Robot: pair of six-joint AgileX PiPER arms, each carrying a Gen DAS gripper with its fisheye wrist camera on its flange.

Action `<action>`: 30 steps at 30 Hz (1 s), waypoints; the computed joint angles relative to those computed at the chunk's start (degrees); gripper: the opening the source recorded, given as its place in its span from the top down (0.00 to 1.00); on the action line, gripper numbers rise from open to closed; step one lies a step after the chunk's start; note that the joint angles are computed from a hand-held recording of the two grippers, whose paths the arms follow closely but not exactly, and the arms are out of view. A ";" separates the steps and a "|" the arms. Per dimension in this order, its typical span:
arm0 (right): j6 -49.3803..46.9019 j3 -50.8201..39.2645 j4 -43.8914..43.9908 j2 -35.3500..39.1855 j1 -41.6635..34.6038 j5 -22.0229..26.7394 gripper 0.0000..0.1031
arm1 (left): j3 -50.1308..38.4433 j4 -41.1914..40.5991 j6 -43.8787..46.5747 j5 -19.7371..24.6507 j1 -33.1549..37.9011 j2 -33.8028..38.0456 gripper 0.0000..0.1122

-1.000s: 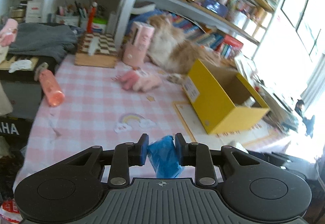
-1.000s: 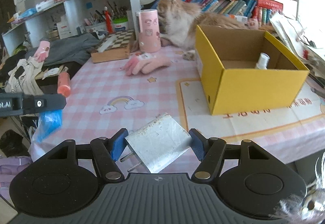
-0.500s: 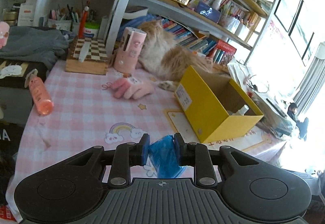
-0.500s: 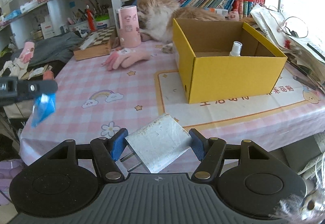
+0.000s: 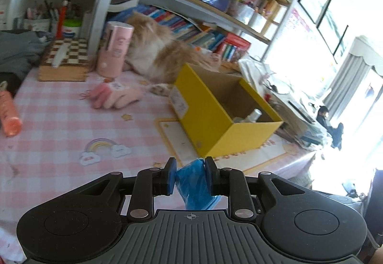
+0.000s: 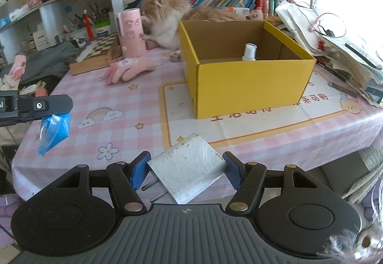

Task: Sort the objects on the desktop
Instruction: 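Carry the white charger and blue item over the yellow box with both tools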

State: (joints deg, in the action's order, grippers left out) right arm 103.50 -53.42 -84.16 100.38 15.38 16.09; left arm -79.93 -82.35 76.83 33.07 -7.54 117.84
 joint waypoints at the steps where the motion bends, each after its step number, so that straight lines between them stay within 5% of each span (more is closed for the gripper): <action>1: 0.14 0.11 -0.17 -0.09 -0.17 0.06 0.39 | -0.38 0.22 -0.25 0.16 -0.31 0.20 0.79; 12: -2.70 1.35 1.31 -1.50 -4.71 -0.93 0.39 | -4.51 0.84 -3.36 -0.05 -3.61 2.52 0.79; 30: 2.06 1.07 -9.19 -1.45 -13.46 -6.09 0.39 | -15.70 6.93 -13.13 -2.40 -10.10 7.34 0.80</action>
State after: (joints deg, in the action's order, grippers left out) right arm 105.56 -52.35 -93.35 98.93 1.92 10.00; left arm -95.63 -75.43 63.70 30.68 -17.64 125.18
